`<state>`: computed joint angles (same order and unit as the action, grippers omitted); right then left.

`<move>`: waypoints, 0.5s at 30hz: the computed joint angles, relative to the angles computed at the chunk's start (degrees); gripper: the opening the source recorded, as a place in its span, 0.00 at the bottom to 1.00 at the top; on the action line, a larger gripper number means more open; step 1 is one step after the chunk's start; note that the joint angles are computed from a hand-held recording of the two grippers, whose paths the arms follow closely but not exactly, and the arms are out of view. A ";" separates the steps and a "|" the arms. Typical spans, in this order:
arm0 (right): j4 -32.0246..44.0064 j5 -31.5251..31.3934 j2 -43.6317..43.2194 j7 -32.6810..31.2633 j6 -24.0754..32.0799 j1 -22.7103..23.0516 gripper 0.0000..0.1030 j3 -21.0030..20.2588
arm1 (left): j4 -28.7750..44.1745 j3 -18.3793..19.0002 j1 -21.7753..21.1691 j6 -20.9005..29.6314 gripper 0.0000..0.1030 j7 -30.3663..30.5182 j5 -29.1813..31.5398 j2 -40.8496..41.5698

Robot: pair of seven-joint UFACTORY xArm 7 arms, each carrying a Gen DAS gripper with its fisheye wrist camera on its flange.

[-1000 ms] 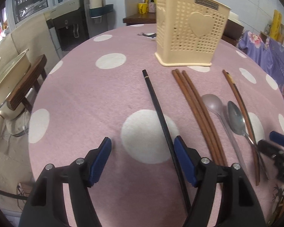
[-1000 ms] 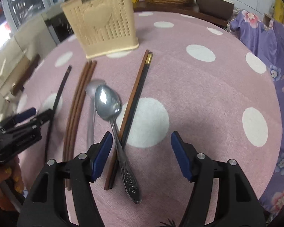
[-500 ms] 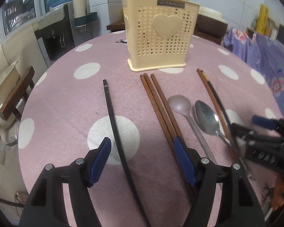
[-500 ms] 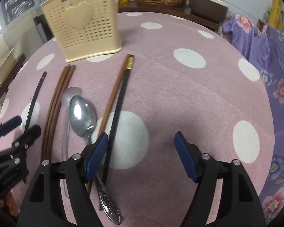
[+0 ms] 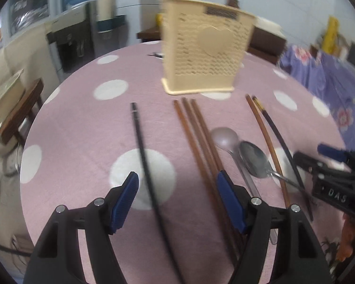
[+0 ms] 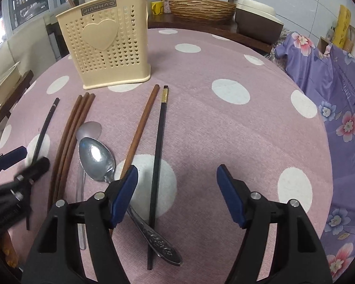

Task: Organize utensils
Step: 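Grasp the silver patterned-handle spoon with the right tool while the left tool grasps a black chopstick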

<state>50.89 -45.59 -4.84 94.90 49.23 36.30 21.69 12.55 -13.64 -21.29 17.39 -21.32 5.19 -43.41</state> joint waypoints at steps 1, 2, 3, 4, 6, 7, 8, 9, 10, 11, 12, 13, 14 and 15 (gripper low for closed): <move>-0.19 0.17 -0.03 -0.62 -0.24 -0.01 0.67 -0.09 | 0.78 -2.57 1.41 0.88 0.67 -0.85 1.36 1.04; -0.45 0.78 -0.24 -1.42 -0.17 -0.03 0.67 -0.21 | 0.91 -3.63 1.99 1.14 0.68 -1.25 2.29 1.43; -0.80 0.90 -0.63 -1.21 0.30 -0.05 0.67 -0.13 | 0.30 -3.84 2.39 0.71 0.68 -1.65 2.92 0.60; -1.61 0.21 -1.61 -0.41 -0.15 -0.16 0.67 -0.05 | 0.17 -3.48 2.59 1.91 0.68 -1.72 3.20 0.01; -3.72 -2.69 -3.78 -0.25 -4.97 -0.94 0.67 -0.12 | -0.87 -0.24 2.28 2.55 0.68 -0.96 2.30 -1.51; -4.25 -3.85 -4.25 -1.47 -8.25 -1.44 0.68 -0.23 | -1.38 1.48 2.22 2.86 0.68 -0.59 1.51 -2.54; -4.35 -3.61 -4.02 -4.39 -11.95 -1.84 0.68 -0.64 | -1.81 3.10 2.06 2.93 0.68 0.05 0.72 -3.57; -3.92 -2.52 -3.25 -7.98 -14.63 -2.12 0.68 -0.93 | -2.16 3.71 2.07 2.90 0.68 0.45 0.23 -4.40; -3.28 -2.27 -2.21 -11.13 -17.22 -2.43 0.68 -1.03 | -2.14 3.85 2.46 3.02 0.68 0.83 0.08 -4.83; -2.44 -2.89 -1.11 -12.81 -18.85 -2.74 0.68 -0.86 | -2.13 3.64 2.93 3.29 0.68 1.00 0.05 -5.32; -1.51 -3.39 0.30 -15.82 -20.90 -2.89 0.67 -0.99 | -2.15 3.63 3.33 3.54 0.68 1.11 -0.10 -5.85; -0.46 -3.93 1.72 -18.66 -22.12 -2.86 0.66 -1.12 | -2.14 3.95 3.44 3.66 0.68 1.26 -0.49 -6.13; 0.59 -4.46 2.94 -20.51 -22.22 -2.65 0.66 -1.24 | -2.25 4.88 3.26 3.86 0.68 1.78 -1.09 -6.52; 1.77 -4.60 4.41 -22.98 -22.39 -2.31 0.66 -1.52 | -2.36 5.28 3.15 4.16 0.68 2.08 -1.61 -6.86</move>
